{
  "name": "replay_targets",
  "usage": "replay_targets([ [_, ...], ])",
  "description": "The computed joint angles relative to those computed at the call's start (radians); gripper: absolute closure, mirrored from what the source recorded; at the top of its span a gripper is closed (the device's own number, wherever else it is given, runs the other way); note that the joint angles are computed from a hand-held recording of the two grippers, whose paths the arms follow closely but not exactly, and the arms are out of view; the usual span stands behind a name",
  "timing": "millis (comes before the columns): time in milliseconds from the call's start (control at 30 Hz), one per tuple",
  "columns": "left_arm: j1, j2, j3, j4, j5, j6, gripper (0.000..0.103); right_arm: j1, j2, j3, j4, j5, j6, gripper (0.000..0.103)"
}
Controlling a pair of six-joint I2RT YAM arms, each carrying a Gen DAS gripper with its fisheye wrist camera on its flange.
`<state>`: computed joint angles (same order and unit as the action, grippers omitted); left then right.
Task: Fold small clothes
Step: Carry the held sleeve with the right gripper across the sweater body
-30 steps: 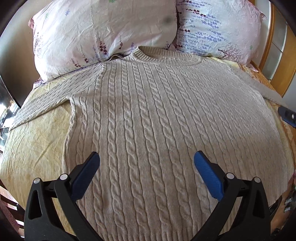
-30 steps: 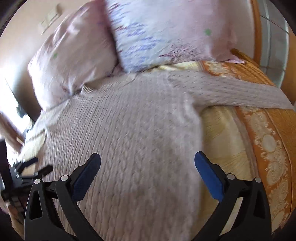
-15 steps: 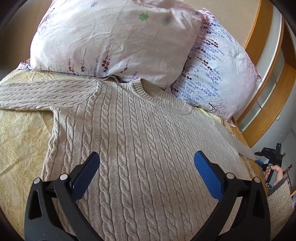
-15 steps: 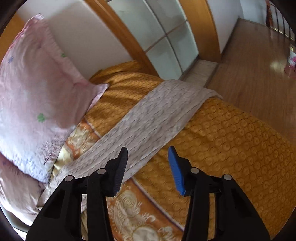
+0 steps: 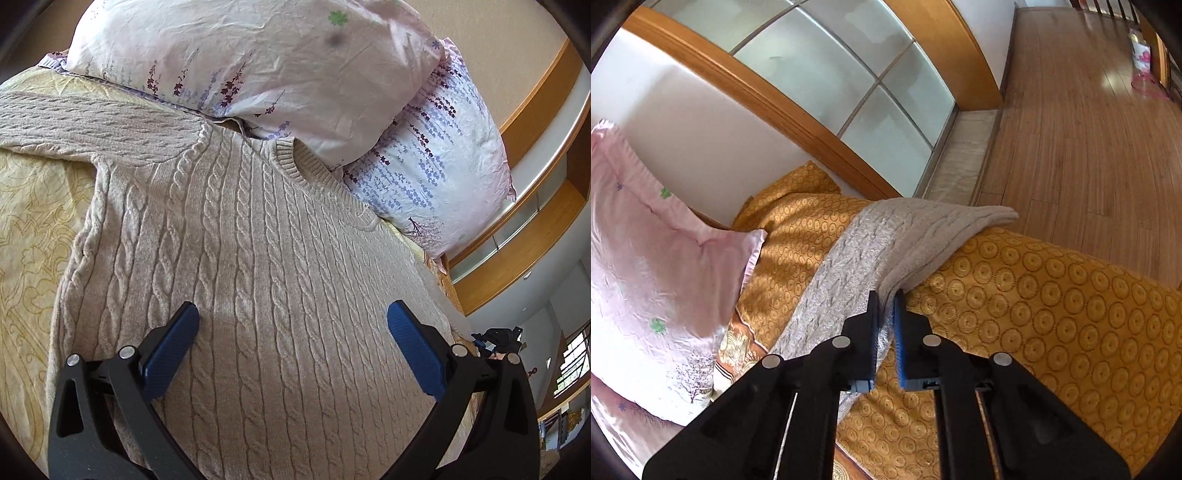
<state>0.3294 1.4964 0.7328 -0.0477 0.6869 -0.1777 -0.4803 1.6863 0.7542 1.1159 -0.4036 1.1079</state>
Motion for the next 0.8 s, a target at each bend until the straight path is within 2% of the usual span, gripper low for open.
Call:
replay_targets([
  [133,0.004,0.000,0.003,-0.005,0.009,-0.001,0.002,0.068,-0.158,-0.143,0.151,0.061,-0.112,0.096],
  [200,0.005,0.001,0.004,-0.006,0.009,-0.001,0.002,0.151,-0.273,-0.204,0.186,0.074,-0.207,0.096],
  [300,0.005,-0.001,0.002,-0.005,0.010,-0.002,0.002,0.346,-0.425,-0.248,0.156,0.088,-0.397,0.096],
  [367,0.006,-0.002,0.002,-0.006,0.011,-0.004,0.002,0.530,-0.473,-0.225,0.075,0.111,-0.569,0.096],
  [467,0.007,-0.003,0.000,-0.005,0.012,-0.004,0.002,0.795,-0.411,-0.106,-0.099,0.183,-0.832,0.096],
  [567,0.008,-0.003,0.000,-0.005,0.013,-0.003,0.002,0.969,-0.229,0.085,-0.306,0.315,-1.014,0.096],
  [667,0.009,-0.006,-0.001,-0.007,0.015,-0.005,0.002,1.026,-0.060,0.249,-0.465,0.382,-1.037,0.096],
  [800,0.009,-0.007,-0.001,-0.009,0.013,-0.003,0.002,1.042,-0.028,0.278,-0.490,0.405,-1.037,0.096],
])
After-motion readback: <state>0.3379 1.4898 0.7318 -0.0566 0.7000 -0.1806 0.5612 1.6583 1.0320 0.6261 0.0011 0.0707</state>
